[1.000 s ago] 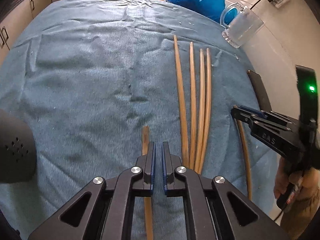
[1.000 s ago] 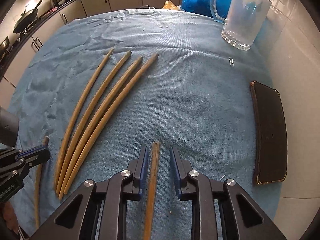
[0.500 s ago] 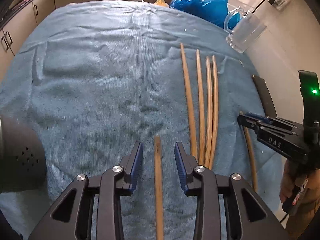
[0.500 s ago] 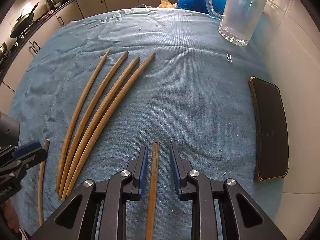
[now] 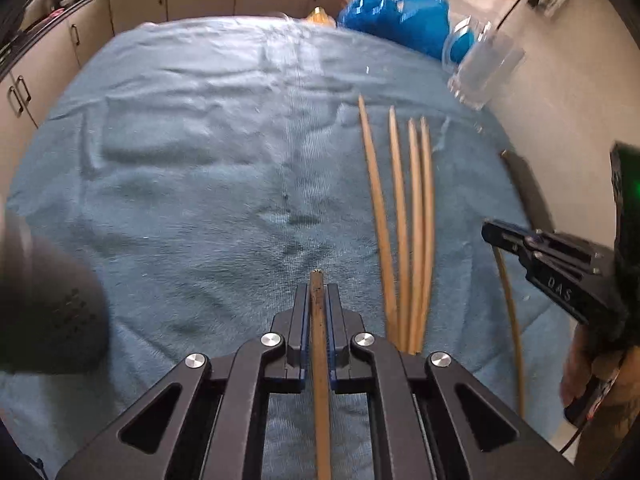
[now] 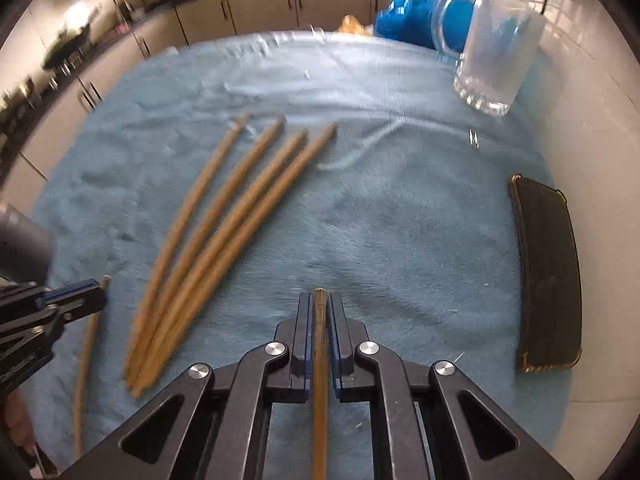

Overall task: Organize utensils
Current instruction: 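Lift and carry the left tool's chopstick to the black cup while the right tool carries its own, then lower both chopsticks into the black cup and open both tools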

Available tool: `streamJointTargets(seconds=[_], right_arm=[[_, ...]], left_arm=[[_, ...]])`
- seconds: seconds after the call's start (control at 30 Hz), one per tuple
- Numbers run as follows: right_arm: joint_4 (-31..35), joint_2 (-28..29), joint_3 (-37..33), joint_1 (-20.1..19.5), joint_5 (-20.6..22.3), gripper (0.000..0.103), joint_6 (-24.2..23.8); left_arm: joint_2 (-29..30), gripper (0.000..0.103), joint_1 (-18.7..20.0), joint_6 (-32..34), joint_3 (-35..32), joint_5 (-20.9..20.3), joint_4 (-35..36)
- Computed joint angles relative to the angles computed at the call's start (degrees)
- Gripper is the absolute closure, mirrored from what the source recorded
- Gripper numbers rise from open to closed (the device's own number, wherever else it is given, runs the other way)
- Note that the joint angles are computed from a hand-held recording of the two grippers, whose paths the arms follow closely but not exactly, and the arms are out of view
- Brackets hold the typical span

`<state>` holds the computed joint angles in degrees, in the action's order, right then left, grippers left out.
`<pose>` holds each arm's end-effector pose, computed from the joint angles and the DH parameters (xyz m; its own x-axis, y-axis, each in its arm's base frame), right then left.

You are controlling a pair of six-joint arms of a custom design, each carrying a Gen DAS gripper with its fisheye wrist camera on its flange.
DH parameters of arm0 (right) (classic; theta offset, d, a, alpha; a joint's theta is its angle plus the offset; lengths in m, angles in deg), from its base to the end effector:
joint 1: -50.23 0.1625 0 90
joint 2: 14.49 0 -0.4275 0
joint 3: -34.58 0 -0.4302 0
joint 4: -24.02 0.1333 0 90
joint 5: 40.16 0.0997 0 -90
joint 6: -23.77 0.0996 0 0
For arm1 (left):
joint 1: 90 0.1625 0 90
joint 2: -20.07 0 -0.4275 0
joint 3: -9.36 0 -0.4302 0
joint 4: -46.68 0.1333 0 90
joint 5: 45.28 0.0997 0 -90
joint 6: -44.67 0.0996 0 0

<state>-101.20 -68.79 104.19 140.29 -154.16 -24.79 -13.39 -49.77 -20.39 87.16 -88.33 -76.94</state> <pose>0.0936 -0.7890 0.3445 -0.6040 -0.6138 0.5084 -0.6856 0.7254 0.0613 -0.4392 -0.6415 0.0122 -0.8223 -0.3186 -0.4714 0.0106 0.8198 -0.5726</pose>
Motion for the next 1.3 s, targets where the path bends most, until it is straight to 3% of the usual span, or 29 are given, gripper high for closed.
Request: streamJointTargets(seconds=[0.27, 0.47, 0.83, 1.2, 1.3], right_arm=[[-7.28, -12.0, 11.04, -0.62, 14.17, 0.096, -1.79], [-10.91, -18.97, 18.13, -1.05, 21.54, 0.096, -2.42], [-15.74, -28.49, 27.25, -0.61, 31.11, 0.096, -3.88], [-17.37, -28.93, 28.46, 1.78, 36.29, 0.096, -0.37], [-18.48, -28.25, 28.52, 2.88, 37.35, 0.096, 1.13]], left_arm=[[-5.57, 0.097, -7.53, -1.98, 8.93, 8.93, -6.97], [-8.12, 0.097, -12.92, -5.64, 14.07, 16.13, -9.73], [-11.62, 0.097, -20.03, -20.65, 17.21, 25.57, 4.81], [-17.28, 0.097, -23.76, -36.39, 20.18, 30.49, 18.65], [-19.11, 0.097, -24.51, -37.32, 21.72, 31.5, 18.67]])
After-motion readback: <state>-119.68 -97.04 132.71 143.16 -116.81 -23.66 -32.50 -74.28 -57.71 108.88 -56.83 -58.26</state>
